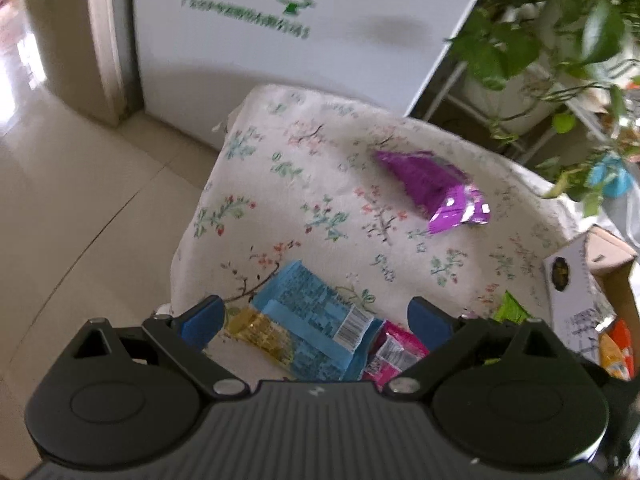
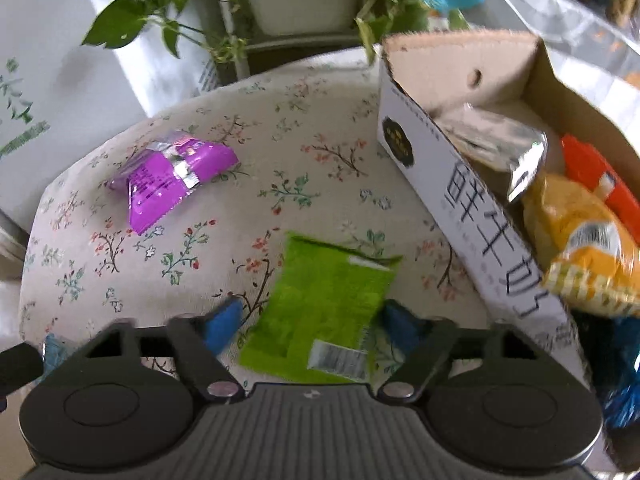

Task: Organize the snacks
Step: 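Grasp the green packet with the right tool while the left tool grasps the blue packet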

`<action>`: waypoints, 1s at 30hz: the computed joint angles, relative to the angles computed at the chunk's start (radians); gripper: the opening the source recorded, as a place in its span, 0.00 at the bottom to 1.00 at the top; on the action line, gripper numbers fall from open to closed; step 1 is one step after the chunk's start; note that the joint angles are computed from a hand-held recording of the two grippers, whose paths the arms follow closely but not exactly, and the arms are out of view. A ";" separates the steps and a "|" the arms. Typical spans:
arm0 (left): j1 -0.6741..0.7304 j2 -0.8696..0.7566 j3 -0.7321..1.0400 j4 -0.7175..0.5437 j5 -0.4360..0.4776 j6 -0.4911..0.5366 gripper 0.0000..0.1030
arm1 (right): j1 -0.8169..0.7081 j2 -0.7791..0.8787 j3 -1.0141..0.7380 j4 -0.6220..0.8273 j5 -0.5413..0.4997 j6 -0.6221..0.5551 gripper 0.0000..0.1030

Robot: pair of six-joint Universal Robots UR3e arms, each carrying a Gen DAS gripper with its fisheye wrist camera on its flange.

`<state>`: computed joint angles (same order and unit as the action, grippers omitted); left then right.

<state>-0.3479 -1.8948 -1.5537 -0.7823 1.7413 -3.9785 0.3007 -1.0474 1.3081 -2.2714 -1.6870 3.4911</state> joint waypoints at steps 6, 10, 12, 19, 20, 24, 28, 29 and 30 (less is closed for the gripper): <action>-0.009 -0.071 0.081 -0.094 0.003 -0.197 0.95 | 0.001 -0.010 0.026 -0.038 -0.004 -0.052 0.61; -0.024 -0.115 0.142 -0.152 0.028 -0.288 0.95 | -0.009 -0.024 0.043 -0.047 0.014 -0.063 0.59; -0.036 -0.148 0.190 -0.194 0.062 -0.316 0.96 | -0.012 -0.025 0.044 -0.048 0.022 -0.069 0.58; -0.080 -0.281 0.416 -0.401 0.139 -0.313 0.99 | -0.025 -0.042 0.061 -0.046 0.054 -0.091 0.58; -0.088 -0.305 0.459 -0.440 0.149 -0.304 0.99 | -0.028 -0.046 0.066 -0.047 0.058 -0.095 0.58; -0.108 -0.341 0.517 -0.493 0.181 -0.319 0.99 | -0.031 -0.045 0.066 -0.046 0.065 -0.100 0.58; -0.104 -0.355 0.547 -0.522 0.179 -0.341 1.00 | -0.031 -0.047 0.067 -0.044 0.067 -0.104 0.58; -0.104 -0.359 0.557 -0.532 0.178 -0.348 1.00 | -0.031 -0.047 0.069 -0.045 0.068 -0.106 0.58; -0.102 -0.363 0.564 -0.538 0.177 -0.352 1.00 | -0.032 -0.048 0.071 -0.046 0.070 -0.108 0.58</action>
